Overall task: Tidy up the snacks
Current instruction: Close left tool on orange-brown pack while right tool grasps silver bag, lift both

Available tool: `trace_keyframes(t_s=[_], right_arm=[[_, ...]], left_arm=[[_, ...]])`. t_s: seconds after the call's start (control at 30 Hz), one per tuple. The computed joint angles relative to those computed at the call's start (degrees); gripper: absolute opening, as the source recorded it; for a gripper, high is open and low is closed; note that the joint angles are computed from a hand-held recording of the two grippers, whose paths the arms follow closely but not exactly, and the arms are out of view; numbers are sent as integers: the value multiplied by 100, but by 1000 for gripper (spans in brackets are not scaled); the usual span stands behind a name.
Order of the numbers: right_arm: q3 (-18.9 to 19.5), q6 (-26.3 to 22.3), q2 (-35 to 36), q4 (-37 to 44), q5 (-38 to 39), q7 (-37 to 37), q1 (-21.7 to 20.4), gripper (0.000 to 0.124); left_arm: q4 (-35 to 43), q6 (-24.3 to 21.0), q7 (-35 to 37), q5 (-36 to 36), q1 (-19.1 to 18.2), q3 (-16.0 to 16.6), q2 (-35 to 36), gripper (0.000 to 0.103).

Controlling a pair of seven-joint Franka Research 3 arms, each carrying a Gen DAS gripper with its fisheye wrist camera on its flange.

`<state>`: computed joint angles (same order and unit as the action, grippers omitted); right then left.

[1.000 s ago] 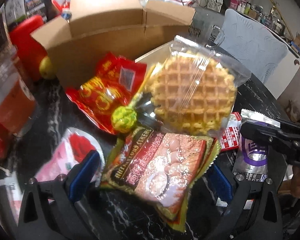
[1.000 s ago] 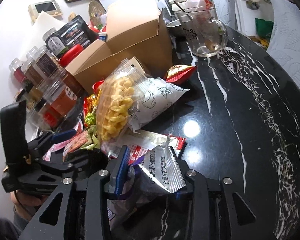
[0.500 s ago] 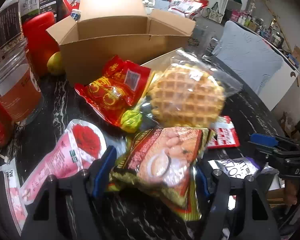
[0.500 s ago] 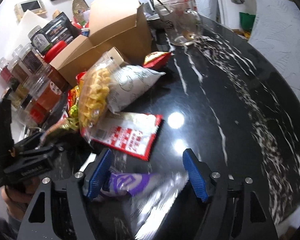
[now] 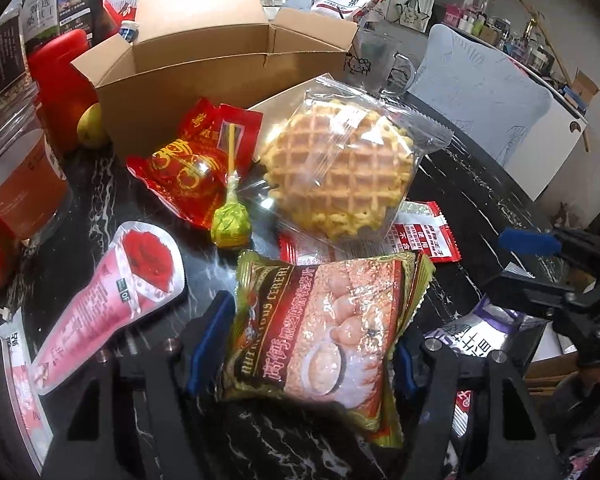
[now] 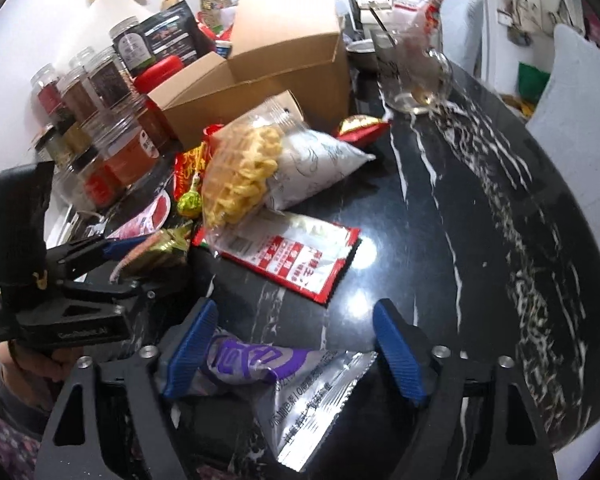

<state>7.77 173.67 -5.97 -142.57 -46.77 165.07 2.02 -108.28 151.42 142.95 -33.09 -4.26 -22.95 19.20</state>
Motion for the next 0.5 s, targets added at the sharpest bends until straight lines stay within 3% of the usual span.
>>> trace_keyframes(t_s=[0.1, 0.2, 0.4, 0.5], right_arm=[[41, -75, -60, 19, -221, 53, -49, 87], [35, -135, -132, -12, -264, 13, -35, 88], [61, 24, -357, -282, 427, -742, 38, 88], [284, -228, -600, -403, 698, -884, -44, 88]], left_arm=[[-79, 160, 6, -24, -29, -39, 3, 69], [-261, 208, 213, -199, 57, -104, -160, 61], [-645, 366, 166, -135, -108, 49, -498, 60], [-711, 275, 9, -144, -142, 149, -595, 60]])
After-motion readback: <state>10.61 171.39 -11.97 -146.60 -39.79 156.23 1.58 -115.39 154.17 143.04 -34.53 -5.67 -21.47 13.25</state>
